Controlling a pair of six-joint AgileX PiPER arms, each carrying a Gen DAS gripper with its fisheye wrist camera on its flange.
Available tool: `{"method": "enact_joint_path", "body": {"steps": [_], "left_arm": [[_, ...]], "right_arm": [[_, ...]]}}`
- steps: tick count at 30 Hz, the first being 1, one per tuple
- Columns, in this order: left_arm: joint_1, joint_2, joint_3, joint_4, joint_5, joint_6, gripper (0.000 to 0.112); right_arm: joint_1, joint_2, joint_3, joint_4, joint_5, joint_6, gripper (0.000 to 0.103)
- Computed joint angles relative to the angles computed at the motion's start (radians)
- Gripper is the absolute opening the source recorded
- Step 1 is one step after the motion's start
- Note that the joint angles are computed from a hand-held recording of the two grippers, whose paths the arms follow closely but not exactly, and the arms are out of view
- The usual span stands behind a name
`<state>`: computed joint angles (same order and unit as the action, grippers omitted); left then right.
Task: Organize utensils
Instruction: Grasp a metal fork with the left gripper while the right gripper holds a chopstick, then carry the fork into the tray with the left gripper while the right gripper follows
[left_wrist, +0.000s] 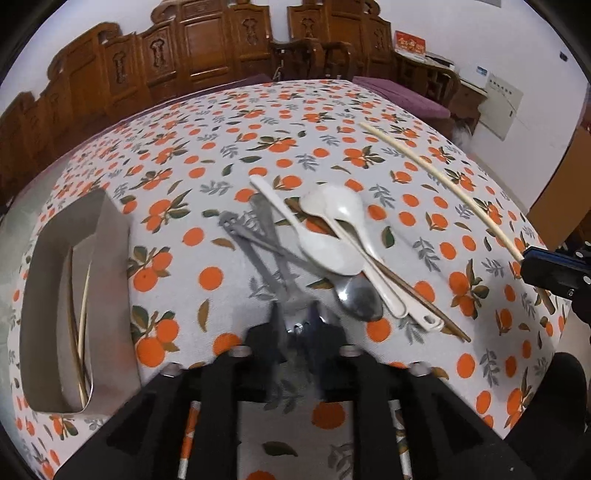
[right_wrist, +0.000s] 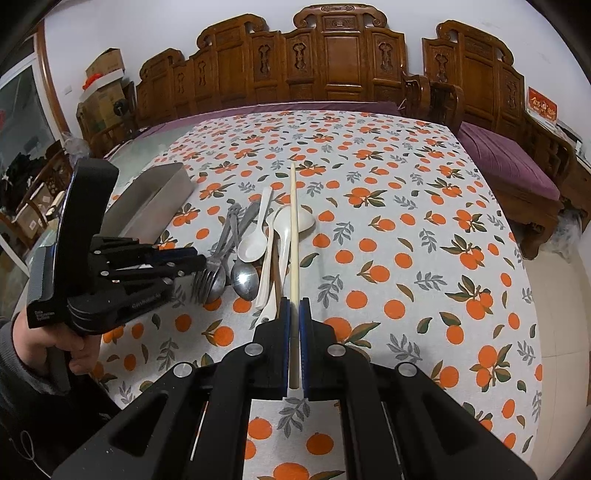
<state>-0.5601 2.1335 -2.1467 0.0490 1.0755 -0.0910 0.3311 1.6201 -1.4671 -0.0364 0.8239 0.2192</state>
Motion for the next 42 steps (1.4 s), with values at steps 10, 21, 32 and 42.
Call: {"method": "enact_joint_path", "body": {"steps": [10,21,32,42], "left_arm": [[0.021,0.076,-0.114,-0.055,0.091,-0.010,0.032],[0.040,0.043,-0.067,-0.075,0.085,-0.005,0.016],[0.046,-0.025,0.021,-0.084,0.049,0.026,0.006],[0.006,-0.030,0.047,-0.063,0.031,0.027,0.004]], "right_arm": [[0.001,-0.002,0.004,0.002,-0.003,-0.002,0.006],[0.003,0.001,-0.001,-0.001,-0.001,-0.001,0.006],[0.011,0.005,-0.009,-0.004,0.006,-0.001,0.006],[0.011,0.002,-0.005,-0.006,0.004,0.003,0.006]]}}
